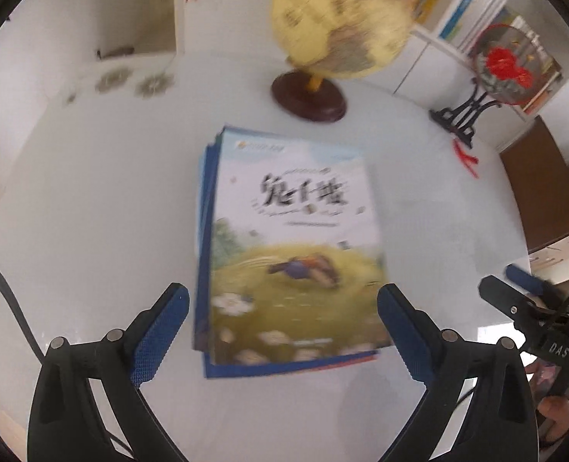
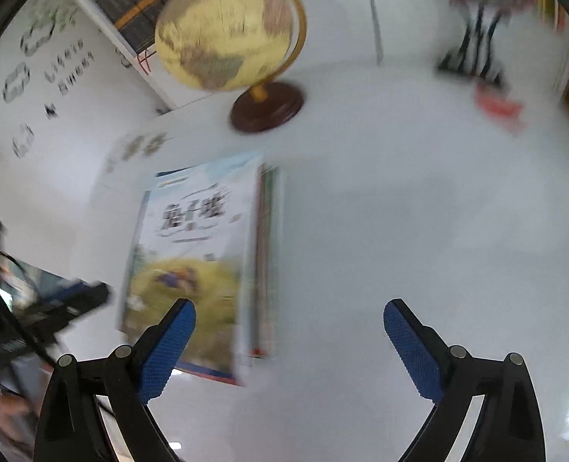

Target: Organize books

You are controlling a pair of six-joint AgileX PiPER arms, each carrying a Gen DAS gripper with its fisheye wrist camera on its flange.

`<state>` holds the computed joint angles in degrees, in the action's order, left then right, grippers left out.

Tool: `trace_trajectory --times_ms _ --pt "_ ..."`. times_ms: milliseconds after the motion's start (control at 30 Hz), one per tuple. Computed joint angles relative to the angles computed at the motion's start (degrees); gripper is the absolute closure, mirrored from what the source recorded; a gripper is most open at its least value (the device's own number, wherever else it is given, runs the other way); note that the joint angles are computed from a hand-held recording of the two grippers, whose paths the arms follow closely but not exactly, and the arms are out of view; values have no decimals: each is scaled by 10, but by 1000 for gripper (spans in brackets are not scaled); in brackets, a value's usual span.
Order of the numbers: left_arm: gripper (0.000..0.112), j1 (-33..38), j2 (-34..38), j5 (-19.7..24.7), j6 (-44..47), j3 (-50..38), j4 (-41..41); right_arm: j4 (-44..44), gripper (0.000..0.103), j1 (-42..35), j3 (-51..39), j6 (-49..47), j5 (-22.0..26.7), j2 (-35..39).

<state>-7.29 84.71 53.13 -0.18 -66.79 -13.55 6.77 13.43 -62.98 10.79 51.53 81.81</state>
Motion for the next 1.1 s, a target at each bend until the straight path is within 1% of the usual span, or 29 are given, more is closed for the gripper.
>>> trace_trajectory --times_ms 67,167,267,367,433,500,600,667,733,867,933,1033,1100 --pt "15 -39 -29 -2 -50 1 24 -81 4 16 -14 17 31 -38" --pt "15 -87 -59 4 -108 -3 50 -140 4 10 -20 -1 57 -89" --pt "14 -155 -77 16 -198 -19 115 -118 4 -42 -15 -51 79 -150" --pt "14 -218 -85 23 -278 -32 173 -98 4 -84 -7 -72 94 -197" --pt "14 -254 -85 34 -326 -42 212 -70 4 -123 -5 -105 108 -224" --pt "14 -285 -82 42 -360 -53 239 -72 4 -138 -3 -113 113 -241" --pt "14 -323 -82 46 -393 -62 272 -66 4 -155 -5 -132 107 -253" --pt "14 -346 -78 45 -429 -67 297 -34 4 -182 -12 -174 105 -248" --pt "14 -356 -79 29 -450 -63 305 -39 4 -182 -8 -177 96 -250" --pt "14 -400 -83 15 -535 -51 386 -43 4 -184 3 -180 66 -261" --pt "14 -416 -85 9 -559 -47 415 -32 4 -195 10 -189 54 -268" --pt "14 -445 -83 12 -595 -43 465 0 4 -224 28 -212 39 -284" --pt "14 -466 -81 21 -623 -37 503 11 4 -235 41 -219 26 -299"
